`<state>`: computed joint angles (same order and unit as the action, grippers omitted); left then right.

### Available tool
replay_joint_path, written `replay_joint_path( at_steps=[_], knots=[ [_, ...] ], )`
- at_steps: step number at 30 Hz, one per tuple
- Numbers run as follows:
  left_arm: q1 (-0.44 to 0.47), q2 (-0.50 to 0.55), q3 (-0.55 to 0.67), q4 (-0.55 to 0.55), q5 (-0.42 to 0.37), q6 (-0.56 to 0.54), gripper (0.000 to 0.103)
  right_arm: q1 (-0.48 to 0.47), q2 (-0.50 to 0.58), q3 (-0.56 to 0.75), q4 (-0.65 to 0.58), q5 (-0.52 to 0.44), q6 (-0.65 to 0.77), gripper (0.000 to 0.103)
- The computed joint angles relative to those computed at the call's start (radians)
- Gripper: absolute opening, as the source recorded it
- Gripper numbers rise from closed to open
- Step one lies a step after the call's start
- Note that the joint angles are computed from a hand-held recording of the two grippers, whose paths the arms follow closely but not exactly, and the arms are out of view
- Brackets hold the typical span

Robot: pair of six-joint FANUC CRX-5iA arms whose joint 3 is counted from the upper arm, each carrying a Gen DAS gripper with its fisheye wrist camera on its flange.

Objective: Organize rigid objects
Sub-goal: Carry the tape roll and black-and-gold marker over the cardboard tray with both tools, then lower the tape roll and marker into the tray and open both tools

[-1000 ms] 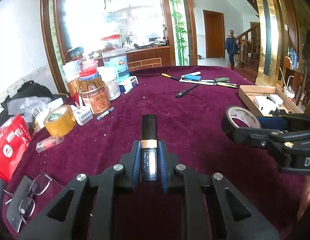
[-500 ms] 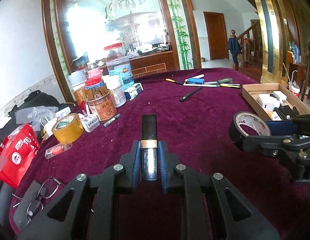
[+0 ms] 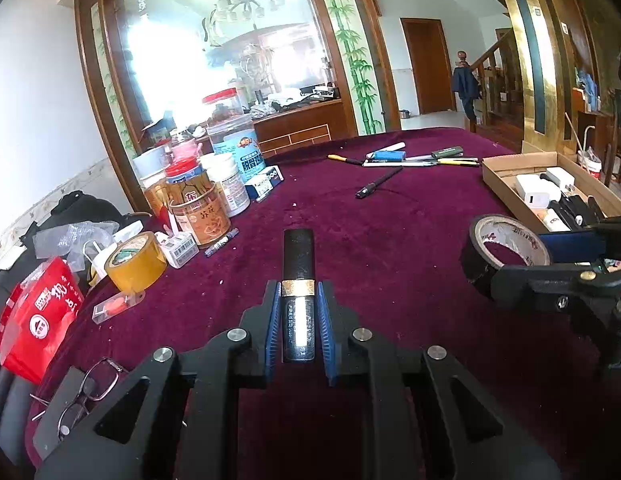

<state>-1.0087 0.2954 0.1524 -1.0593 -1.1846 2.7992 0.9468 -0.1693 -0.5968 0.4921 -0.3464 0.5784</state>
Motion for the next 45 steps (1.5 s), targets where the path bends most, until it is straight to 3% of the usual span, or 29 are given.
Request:
replay_joint_path(
  at_steps=[18, 23, 30, 34, 41, 45],
  knots=[
    [-0.025, 0.087, 0.108, 0.013, -0.033, -0.111, 0.015, -0.079, -0.072, -0.073, -0.040, 0.049, 0.000, 0.052],
    [-0.022, 0.106, 0.146, 0.041, -0.005, -0.158, 0.015, -0.122, -0.106, -0.109, 0.014, 0.056, -0.058, 0.052],
    [0.045, 0.118, 0.201, 0.230, 0.171, -0.277, 0.015, -0.241, -0.172, -0.184, 0.178, 0.039, -0.246, 0.052],
    [0.060, 0.168, 0.276, 0.324, 0.227, -0.363, 0.015, -0.321, -0.197, -0.208, 0.228, -0.002, -0.323, 0.052],
    [0.076, 0.283, 0.409, 0.510, 0.309, -0.517, 0.015, -0.396, -0.178, -0.206, 0.181, -0.066, -0.320, 0.052],
    [0.074, 0.352, 0.489, 0.572, 0.313, -0.585, 0.015, -0.409, -0.167, -0.201, 0.161, -0.057, -0.298, 0.052]
  ],
)
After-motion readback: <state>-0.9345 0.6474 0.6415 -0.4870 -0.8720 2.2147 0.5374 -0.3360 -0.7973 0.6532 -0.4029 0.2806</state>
